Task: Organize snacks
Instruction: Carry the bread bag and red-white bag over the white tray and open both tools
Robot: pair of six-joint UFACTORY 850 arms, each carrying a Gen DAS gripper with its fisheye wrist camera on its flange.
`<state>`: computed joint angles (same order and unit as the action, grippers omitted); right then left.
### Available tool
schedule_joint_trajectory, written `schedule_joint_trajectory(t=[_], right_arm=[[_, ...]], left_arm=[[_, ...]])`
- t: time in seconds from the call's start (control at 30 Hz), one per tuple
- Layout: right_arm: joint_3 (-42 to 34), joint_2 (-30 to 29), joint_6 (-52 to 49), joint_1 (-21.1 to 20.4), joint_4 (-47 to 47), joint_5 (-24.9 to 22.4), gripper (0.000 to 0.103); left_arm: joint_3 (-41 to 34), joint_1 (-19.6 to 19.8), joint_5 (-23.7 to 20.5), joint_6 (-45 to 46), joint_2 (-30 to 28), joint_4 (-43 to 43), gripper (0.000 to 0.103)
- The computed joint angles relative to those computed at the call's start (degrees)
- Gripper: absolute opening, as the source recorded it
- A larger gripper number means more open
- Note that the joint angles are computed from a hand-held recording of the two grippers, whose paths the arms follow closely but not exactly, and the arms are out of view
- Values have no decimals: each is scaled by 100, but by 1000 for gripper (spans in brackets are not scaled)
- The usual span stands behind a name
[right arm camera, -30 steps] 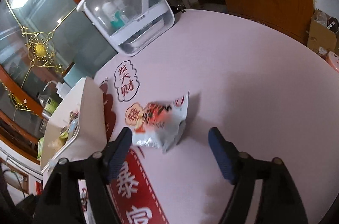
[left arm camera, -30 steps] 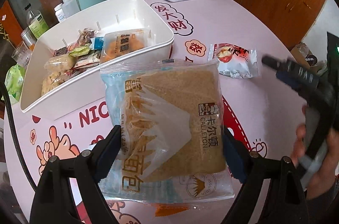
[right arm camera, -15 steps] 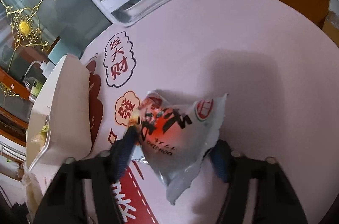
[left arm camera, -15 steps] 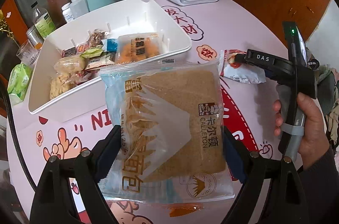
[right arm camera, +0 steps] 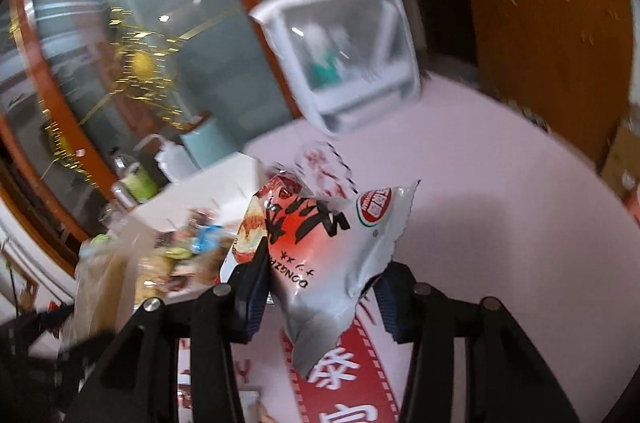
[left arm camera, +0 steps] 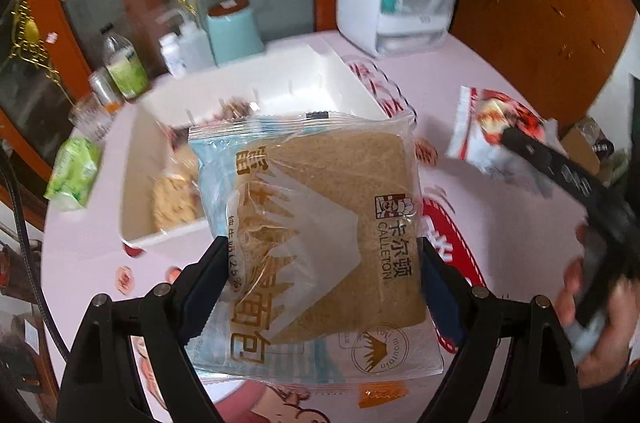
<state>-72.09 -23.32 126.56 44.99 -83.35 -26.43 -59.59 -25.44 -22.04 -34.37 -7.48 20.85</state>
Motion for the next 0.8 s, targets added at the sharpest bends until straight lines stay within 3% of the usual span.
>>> schedule_joint_trajectory(t=[0.27, 0.5, 0.8], right_arm=[[-681, -137, -550, 350, -278, -333, 47], [-1959, -878, -1823, 400, 415, -689, 48], [-3562, -2104, -3635, 281, 2049, -937, 49]], left_arm=[[-369, 276, -48, -870, 202, 1120, 88], [-906, 472, -177, -1781, 0, 2288, 88], [-1560, 815, -364, -1619, -911, 2083, 88]])
